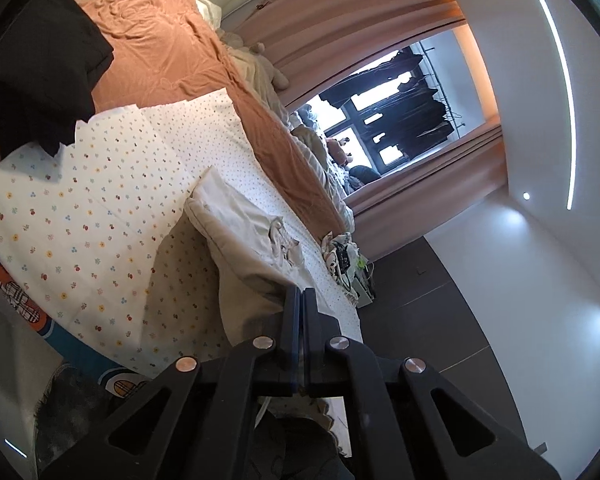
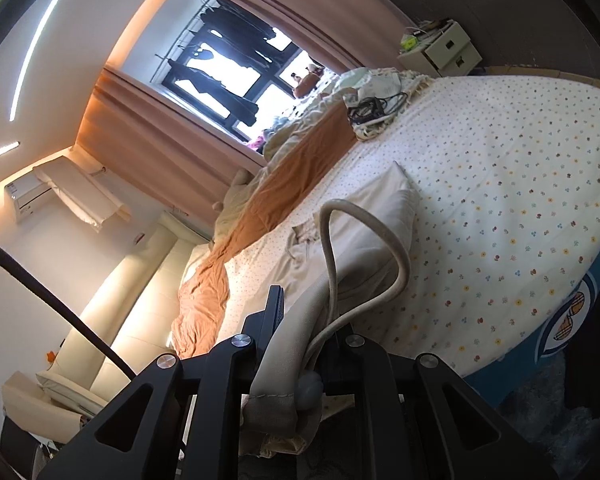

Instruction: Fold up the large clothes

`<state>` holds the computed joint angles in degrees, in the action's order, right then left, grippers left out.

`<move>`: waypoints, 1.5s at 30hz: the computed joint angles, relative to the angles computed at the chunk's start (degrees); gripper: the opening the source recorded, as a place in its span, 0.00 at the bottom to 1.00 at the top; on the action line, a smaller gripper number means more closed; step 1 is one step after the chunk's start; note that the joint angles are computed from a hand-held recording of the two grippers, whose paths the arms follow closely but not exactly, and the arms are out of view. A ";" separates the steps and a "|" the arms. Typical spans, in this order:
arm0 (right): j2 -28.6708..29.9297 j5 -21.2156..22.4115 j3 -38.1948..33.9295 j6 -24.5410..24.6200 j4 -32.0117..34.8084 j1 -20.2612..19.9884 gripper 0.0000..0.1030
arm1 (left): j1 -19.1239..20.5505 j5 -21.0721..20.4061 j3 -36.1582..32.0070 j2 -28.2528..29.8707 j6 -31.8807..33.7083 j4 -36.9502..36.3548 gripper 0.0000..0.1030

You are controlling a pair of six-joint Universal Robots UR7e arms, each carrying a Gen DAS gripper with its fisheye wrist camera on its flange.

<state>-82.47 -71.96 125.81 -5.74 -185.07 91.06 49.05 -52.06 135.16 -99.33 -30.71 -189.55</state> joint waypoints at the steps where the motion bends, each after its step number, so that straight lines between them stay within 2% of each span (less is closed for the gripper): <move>1: -1.10 0.66 0.79 -0.52 0.25 -0.02 0.11 | -1.60 1.38 0.81 -1.08 0.96 -0.59 0.02; 4: -1.97 0.39 1.88 -2.13 0.06 0.21 0.11 | -6.32 6.08 3.37 -4.09 3.73 -3.01 0.02; 7: -1.79 0.69 2.44 -2.83 0.45 -0.22 0.11 | -9.19 10.12 5.73 -7.18 2.44 -1.61 0.02; 10: -1.58 -0.08 2.67 -2.94 0.00 -0.39 0.11 | -8.94 10.71 6.94 -9.32 -1.09 3.20 0.02; 14: -2.99 0.72 2.99 -1.51 0.58 -1.63 0.11 | -5.74 7.72 7.74 -9.82 -5.83 5.39 0.02; 16: -3.26 0.62 3.13 -1.85 0.61 -1.85 0.11 | -5.32 9.88 7.51 -9.84 -8.85 9.04 0.02; 19: -2.92 0.03 3.38 -2.10 0.22 -1.54 0.11 | -3.08 8.39 8.01 -8.99 -10.05 8.79 0.06; 20: -2.86 -0.35 3.70 -1.95 -0.24 -1.28 0.11 | -2.25 7.83 8.01 -8.54 -10.61 9.24 0.14; 22: -2.89 -0.37 3.98 -1.69 -0.58 -1.39 0.11 | -0.82 6.73 8.30 -8.09 -11.33 9.95 0.59; 23: -3.23 -0.04 4.32 -1.72 -0.55 -1.77 0.11 | 0.02 5.52 8.51 -7.57 -11.05 9.12 1.00; 24: -3.05 -0.23 4.23 -1.50 -0.75 -1.66 0.11 | 0.69 4.62 9.03 -6.88 -10.57 7.08 1.00; 29: -2.79 -1.48 3.90 -1.53 -0.75 -0.99 0.11 | 5.47 0.29 8.72 -3.60 -13.42 7.02 1.00; 36: -3.25 -1.84 3.82 -1.98 0.15 -1.58 0.11 | 13.34 -10.86 7.95 3.87 -14.06 0.45 0.99; 40: -3.68 -2.00 3.80 -2.00 1.12 -1.79 0.11 | 16.93 -16.62 5.64 8.48 -13.09 -1.66 0.91; 41: -3.81 -2.13 3.83 -1.97 1.24 -1.75 0.11 | 17.59 -17.81 5.00 9.68 -12.62 -2.35 0.84; 42: -3.96 -2.24 3.84 -1.89 1.39 -1.73 0.11 | 17.96 -18.59 4.41 10.43 -12.31 -2.53 0.68; 43: -4.07 -2.35 3.83 -1.67 1.51 -1.67 0.11 | 18.48 -19.62 3.91 11.23 -12.10 -2.94 0.57; 44: -4.18 -2.10 3.95 -1.71 1.57 -2.03 0.11 | 18.66 -20.21 3.50 11.54 -11.87 -2.60 0.20; 45: -4.32 -2.17 3.95 -1.41 1.70 -1.96 0.11 | 18.39 -20.38 3.32 11.50 -11.22 -2.43 0.15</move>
<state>-86.79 -74.13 129.76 -7.15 -183.36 89.11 67.44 -72.44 138.47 -87.83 -41.94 -191.98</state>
